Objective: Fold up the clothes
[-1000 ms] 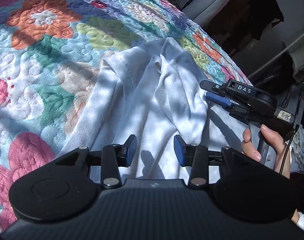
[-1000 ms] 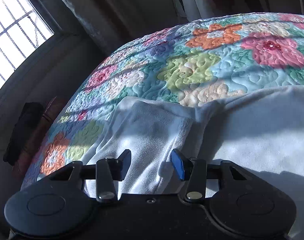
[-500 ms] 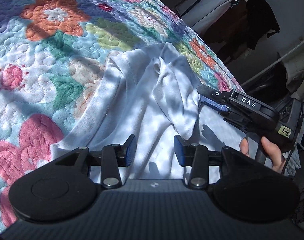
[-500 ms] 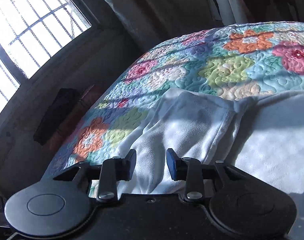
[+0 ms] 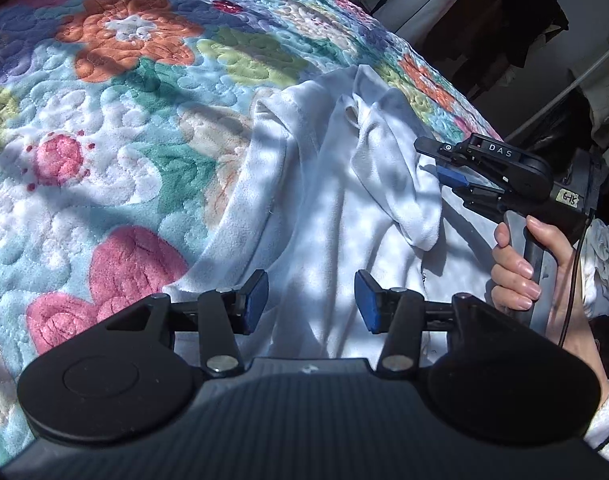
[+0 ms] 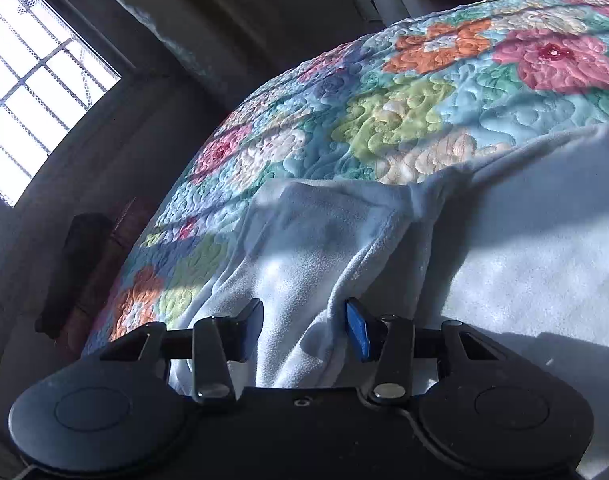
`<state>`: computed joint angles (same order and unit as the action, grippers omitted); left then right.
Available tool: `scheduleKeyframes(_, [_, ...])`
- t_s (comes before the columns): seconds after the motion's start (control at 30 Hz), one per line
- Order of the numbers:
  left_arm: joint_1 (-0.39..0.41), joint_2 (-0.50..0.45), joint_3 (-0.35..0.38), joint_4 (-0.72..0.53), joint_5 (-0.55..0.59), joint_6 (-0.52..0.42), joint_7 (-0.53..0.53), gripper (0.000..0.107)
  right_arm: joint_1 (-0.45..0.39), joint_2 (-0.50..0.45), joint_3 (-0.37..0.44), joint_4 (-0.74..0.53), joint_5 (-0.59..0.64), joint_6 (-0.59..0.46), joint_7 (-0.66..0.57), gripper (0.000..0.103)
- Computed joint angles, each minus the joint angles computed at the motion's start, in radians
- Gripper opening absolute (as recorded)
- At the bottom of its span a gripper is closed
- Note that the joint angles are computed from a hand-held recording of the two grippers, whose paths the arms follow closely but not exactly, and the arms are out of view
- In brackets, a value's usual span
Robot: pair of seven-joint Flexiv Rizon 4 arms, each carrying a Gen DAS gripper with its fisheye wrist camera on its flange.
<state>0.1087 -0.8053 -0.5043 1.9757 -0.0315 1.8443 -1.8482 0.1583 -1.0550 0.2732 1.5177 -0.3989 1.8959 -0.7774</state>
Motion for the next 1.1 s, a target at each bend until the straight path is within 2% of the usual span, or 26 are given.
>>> scheduleKeyframes(0.03, [0.003,0.001,-0.001,0.004,0.002,0.004,-0.001,0.047,-0.015,-0.006,0.023,0.0,-0.021,0.01,-0.01,0.018])
scheduleKeyframes(0.07, [0.009,0.0,-0.007,0.009,0.004,0.004,-0.003,0.047,-0.03,-0.012,0.045,-0.001,-0.043,0.019,-0.019,0.007])
scheduleKeyframes(0.2, [0.036,-0.001,-0.034,0.027,0.02,0.019,-0.01,0.047,-0.058,0.011,0.074,0.082,-0.088,0.181,-0.023,0.007])
scheduleKeyframes(0.3, [0.09,-0.012,-0.093,0.049,0.054,0.055,-0.032,0.047,-0.135,0.034,0.131,0.18,-0.259,0.29,-0.018,0.007])
scheduleKeyframes(0.33, [0.105,-0.015,-0.109,0.056,0.067,0.072,-0.043,0.047,-0.146,0.052,0.127,0.215,-0.306,0.315,-0.022,0.007])
scheduleKeyframes(0.37, [0.117,-0.018,-0.121,0.061,0.082,0.088,-0.055,0.048,-0.162,0.073,0.126,0.253,-0.374,0.329,-0.022,0.007])
scheduleKeyframes(0.5, [0.13,-0.046,-0.133,0.059,0.15,0.185,-0.109,0.052,-0.286,0.075,0.154,0.317,-0.826,0.344,0.11,0.007])
scheduleKeyframes(0.53, [0.126,-0.057,-0.128,0.058,0.16,0.222,-0.134,0.055,-0.29,0.077,0.141,0.325,-0.878,0.361,0.126,0.007])
scheduleKeyframes(0.6, [0.123,-0.074,-0.122,0.057,0.17,0.27,-0.19,0.059,-0.255,0.118,0.096,0.395,-0.853,0.366,0.052,0.007])
scheduleKeyframes(0.67, [0.121,-0.074,-0.117,0.048,0.19,0.24,-0.212,0.059,-0.211,0.167,0.04,0.444,-0.83,0.306,0.04,0.01])
scheduleKeyframes(0.77, [0.083,-0.053,-0.072,0.034,0.209,0.185,-0.205,0.059,-0.193,0.176,-0.011,0.464,-0.857,0.275,0.111,0.012])
scheduleKeyframes(0.87, [0.056,-0.048,-0.051,0.023,0.21,0.156,-0.181,0.06,-0.201,0.161,-0.032,0.466,-0.884,0.349,0.157,0.013])
scheduleKeyframes(0.93, [0.054,-0.051,-0.054,0.019,0.212,0.139,-0.163,0.06,-0.17,0.185,-0.055,0.494,-0.818,0.379,0.102,0.015])
scheduleKeyframes(1.0, [0.056,-0.054,-0.06,0.018,0.207,0.126,-0.148,0.06,-0.125,0.207,-0.074,0.519,-0.708,0.407,0.06,0.02])
scheduleKeyframes(1.07, [0.057,-0.052,-0.065,0.022,0.198,0.115,-0.138,0.06,-0.079,0.213,-0.078,0.544,-0.555,0.451,0.018,0.047])
scheduleKeyframes(1.1, [0.063,-0.045,-0.072,0.026,0.186,0.094,-0.137,0.06,-0.056,0.21,-0.079,0.551,-0.486,0.474,-0.004,0.048])
